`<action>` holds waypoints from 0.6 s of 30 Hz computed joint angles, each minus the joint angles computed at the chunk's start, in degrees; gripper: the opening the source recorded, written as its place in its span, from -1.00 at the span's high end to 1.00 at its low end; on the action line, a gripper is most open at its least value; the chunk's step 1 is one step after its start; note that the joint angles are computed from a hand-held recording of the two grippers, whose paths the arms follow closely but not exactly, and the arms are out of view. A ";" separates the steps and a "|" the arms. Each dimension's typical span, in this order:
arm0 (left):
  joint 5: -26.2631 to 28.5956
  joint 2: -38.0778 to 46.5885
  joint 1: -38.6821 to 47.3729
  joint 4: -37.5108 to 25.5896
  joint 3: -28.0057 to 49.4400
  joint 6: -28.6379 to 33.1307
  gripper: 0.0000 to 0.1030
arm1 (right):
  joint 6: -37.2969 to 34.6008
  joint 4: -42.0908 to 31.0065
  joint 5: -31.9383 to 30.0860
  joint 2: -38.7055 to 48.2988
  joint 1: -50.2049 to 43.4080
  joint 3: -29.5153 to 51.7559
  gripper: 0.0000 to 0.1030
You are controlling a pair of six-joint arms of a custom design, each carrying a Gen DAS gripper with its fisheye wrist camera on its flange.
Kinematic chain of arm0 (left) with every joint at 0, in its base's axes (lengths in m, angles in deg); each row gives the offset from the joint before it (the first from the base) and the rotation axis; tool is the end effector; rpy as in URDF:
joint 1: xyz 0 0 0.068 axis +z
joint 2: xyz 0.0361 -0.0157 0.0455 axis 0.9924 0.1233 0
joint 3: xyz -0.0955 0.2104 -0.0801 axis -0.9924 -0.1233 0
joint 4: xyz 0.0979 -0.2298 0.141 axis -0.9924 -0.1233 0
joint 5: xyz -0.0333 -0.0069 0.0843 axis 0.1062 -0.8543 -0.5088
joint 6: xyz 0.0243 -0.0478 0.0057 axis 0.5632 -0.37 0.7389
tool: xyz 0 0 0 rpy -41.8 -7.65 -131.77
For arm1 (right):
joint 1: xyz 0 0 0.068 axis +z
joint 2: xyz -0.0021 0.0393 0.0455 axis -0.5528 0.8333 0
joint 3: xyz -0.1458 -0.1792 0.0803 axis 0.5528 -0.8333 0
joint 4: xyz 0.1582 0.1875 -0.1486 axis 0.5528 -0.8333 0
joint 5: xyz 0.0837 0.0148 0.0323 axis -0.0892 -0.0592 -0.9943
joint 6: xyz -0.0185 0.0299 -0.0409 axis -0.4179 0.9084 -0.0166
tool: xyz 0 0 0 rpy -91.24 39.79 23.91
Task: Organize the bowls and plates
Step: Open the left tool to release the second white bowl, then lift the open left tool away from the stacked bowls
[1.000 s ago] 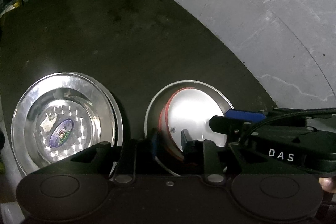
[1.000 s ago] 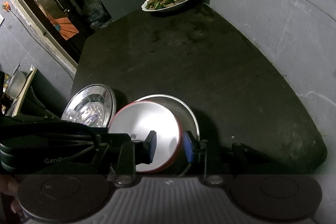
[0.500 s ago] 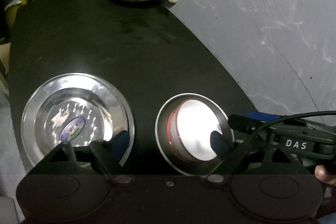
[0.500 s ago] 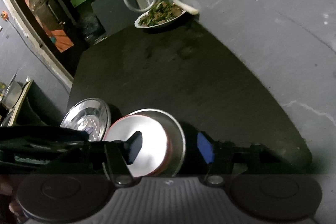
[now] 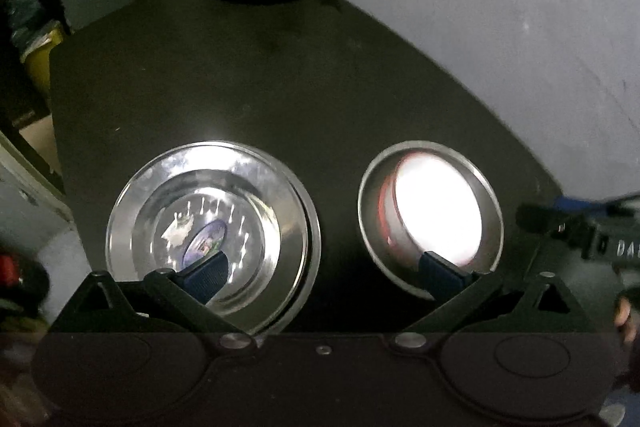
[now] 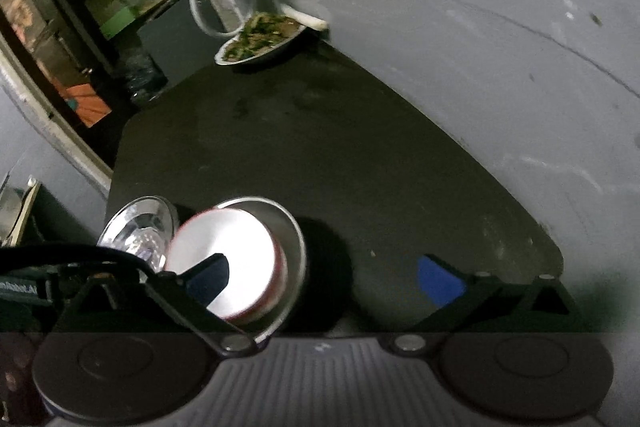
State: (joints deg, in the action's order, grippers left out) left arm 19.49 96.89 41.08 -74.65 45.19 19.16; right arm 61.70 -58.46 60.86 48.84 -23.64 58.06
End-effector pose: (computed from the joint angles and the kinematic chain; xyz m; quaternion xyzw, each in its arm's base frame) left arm 0.2051 -0.1743 0.1409 -0.0149 0.9751 -0.0592 0.2134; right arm 0.2465 0.0557 0.1350 -0.0891 0.9371 0.2053 0.2678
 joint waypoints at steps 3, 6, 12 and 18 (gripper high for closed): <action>2.79 -0.31 0.32 -1.52 0.78 0.85 -0.97 | 0.88 -0.01 -0.12 -0.61 -1.26 -1.52 -1.00; 7.15 0.27 1.16 -1.32 1.49 -1.76 -0.97 | 1.07 -0.46 0.20 -1.85 -2.30 -2.87 -1.00; 9.49 2.97 -0.47 1.32 2.31 -7.42 -0.97 | -1.58 -1.78 1.78 -3.54 -2.85 -3.90 -1.00; 11.09 4.41 0.27 4.04 0.96 -14.03 -0.87 | -5.16 -3.80 2.26 -2.23 -2.79 -2.17 -1.00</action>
